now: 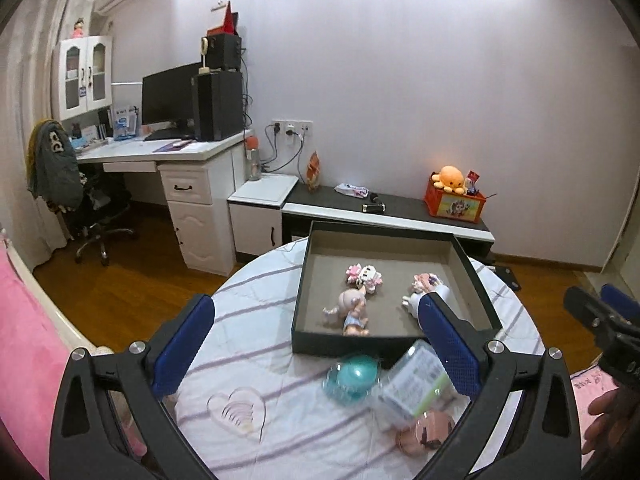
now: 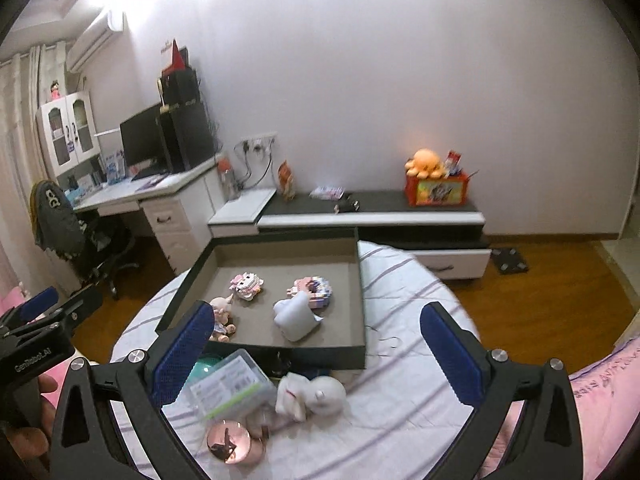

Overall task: Organize rigid objects
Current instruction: 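Withdraw both tools from the tray and move toward the remaining objects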

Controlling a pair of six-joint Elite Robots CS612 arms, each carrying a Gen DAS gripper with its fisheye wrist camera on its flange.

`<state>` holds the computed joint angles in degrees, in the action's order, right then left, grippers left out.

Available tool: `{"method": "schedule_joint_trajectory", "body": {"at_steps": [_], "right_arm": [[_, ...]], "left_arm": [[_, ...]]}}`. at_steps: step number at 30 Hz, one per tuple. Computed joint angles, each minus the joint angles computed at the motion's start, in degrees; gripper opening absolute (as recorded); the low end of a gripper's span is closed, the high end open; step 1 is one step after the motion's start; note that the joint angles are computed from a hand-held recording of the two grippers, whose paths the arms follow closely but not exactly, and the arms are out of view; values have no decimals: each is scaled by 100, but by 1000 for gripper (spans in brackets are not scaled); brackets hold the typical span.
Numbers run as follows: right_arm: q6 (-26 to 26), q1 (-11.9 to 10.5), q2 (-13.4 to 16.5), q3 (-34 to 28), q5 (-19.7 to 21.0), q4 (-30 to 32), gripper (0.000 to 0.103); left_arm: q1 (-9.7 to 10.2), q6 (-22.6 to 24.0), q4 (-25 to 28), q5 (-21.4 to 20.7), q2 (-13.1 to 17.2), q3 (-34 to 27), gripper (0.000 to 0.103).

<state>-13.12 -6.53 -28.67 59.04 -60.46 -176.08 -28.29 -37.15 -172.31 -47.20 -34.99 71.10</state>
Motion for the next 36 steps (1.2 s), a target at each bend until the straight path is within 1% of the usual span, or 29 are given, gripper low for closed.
{"method": "schedule_joint_trajectory", "body": {"at_steps": [3,9,14,17,20,25,31,36], "right_arm": [[13,-61,-201,438,-16,-468,103],[-82,-146,-507,1133,-1,-1017,103],[-100,-239,-686,1573,149,-1352,103],[-154,-263,-735,1693,181,-1353,103],[-181,-282,-782,1792,214,-1346,103],[-164,-309,-812,1867,237,-1409,103],[-173,-326,-775,1793,229,-1257,103],[-220,-297,-698,1651,137,-1027,103]], "left_arm": [[-116,-82,-66,240,-111,246,103],[-322,-137,-393,510,-256,662,103],[-482,-74,-631,716,-316,900,103],[-535,-94,-708,680,-342,975,103],[-577,-106,-656,673,-368,1022,103],[-602,-150,-661,699,-371,1046,103],[-584,-266,-547,671,-374,1056,103],[-514,-435,-320,489,-343,1013,103]]}}
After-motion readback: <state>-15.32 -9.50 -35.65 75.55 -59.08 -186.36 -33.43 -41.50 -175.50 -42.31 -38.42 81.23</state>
